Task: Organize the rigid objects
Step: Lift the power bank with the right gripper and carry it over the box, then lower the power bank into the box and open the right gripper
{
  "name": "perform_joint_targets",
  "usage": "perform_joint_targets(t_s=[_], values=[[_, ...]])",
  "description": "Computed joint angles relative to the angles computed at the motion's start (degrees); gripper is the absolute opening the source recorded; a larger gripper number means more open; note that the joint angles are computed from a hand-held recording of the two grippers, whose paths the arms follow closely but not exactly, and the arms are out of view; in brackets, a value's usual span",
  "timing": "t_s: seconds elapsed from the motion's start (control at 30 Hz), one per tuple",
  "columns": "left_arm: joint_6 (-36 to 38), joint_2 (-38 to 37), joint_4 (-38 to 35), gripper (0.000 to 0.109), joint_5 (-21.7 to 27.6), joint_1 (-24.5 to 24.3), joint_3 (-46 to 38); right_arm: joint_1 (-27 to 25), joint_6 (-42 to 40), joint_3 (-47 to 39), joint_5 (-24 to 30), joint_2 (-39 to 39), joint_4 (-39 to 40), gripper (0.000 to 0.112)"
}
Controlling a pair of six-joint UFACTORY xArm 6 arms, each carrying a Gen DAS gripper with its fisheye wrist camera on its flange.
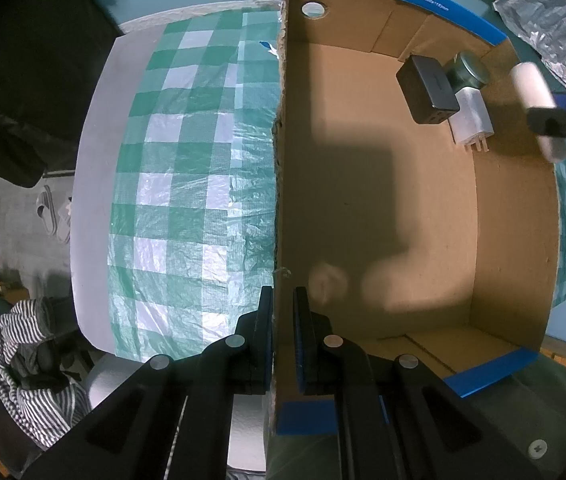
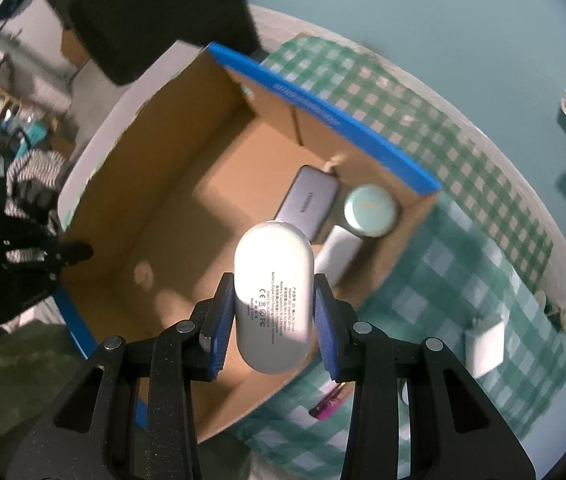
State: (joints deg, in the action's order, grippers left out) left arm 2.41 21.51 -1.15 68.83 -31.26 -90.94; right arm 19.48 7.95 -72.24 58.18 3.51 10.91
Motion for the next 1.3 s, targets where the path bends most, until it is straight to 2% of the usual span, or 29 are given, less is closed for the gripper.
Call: perform_joint_targets(t_s=[0.73, 1.3], values=[[0.11, -0.21, -0.31, 0.008, 0.0, 0.33, 0.15, 1.94, -2.03, -4.88, 3.49, 7.4, -1.51, 0.037], [-0.2, -0.29, -0.34, 0.008, 0.16, 0.45, 0.31, 1.44, -0.42, -4.07, 1.88, 4.87, -1.2, 0.037]])
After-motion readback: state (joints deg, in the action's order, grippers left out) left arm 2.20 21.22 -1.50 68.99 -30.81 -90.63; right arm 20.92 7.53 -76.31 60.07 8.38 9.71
